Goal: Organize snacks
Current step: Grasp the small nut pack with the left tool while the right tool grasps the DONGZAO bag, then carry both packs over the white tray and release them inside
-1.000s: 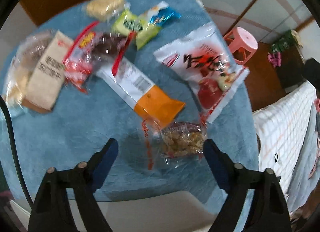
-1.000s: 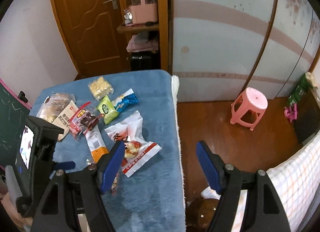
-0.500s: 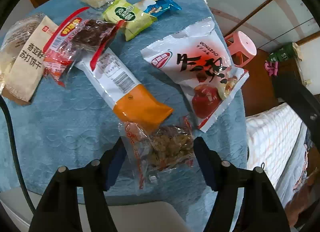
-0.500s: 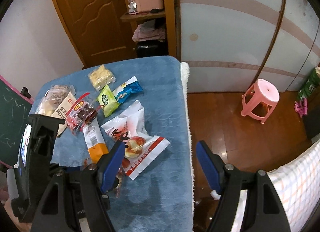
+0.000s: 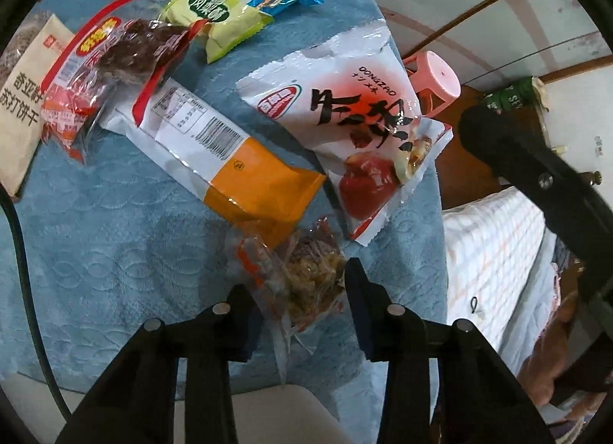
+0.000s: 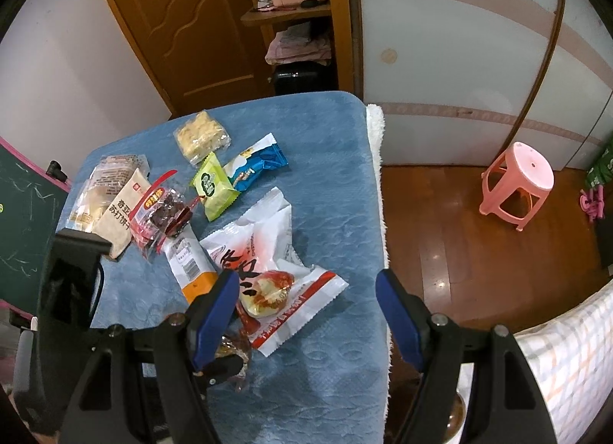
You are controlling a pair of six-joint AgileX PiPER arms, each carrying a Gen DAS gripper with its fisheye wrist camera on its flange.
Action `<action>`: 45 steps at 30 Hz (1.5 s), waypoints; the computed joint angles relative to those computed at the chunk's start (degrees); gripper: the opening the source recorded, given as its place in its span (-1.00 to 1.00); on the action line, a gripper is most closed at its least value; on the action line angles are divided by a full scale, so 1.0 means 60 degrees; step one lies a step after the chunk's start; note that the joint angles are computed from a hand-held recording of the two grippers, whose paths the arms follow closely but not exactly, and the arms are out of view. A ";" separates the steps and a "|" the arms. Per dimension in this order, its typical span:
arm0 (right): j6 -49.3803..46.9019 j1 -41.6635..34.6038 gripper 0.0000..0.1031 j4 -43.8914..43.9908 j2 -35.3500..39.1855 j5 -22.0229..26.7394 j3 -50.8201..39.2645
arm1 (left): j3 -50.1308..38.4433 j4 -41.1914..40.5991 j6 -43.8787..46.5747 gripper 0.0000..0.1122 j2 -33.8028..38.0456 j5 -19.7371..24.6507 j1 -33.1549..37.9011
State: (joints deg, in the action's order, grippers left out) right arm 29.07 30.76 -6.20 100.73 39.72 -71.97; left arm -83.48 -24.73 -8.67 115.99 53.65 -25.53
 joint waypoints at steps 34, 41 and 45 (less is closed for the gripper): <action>0.1430 0.1803 -0.20 -0.1887 0.1066 0.1365 -0.1259 | 0.2714 0.0790 0.0111 -0.34 -0.3791 -0.1009 0.2032; 0.3316 0.3295 -0.20 -0.2531 -0.1478 0.1421 -0.0463 | 0.3531 0.0225 0.1540 -0.34 -0.6548 -0.0144 0.3192; 0.5504 0.5252 -0.20 -0.3761 -0.2610 0.1971 -0.0363 | 0.3783 0.0116 0.2412 -0.34 -0.8214 0.0901 0.4296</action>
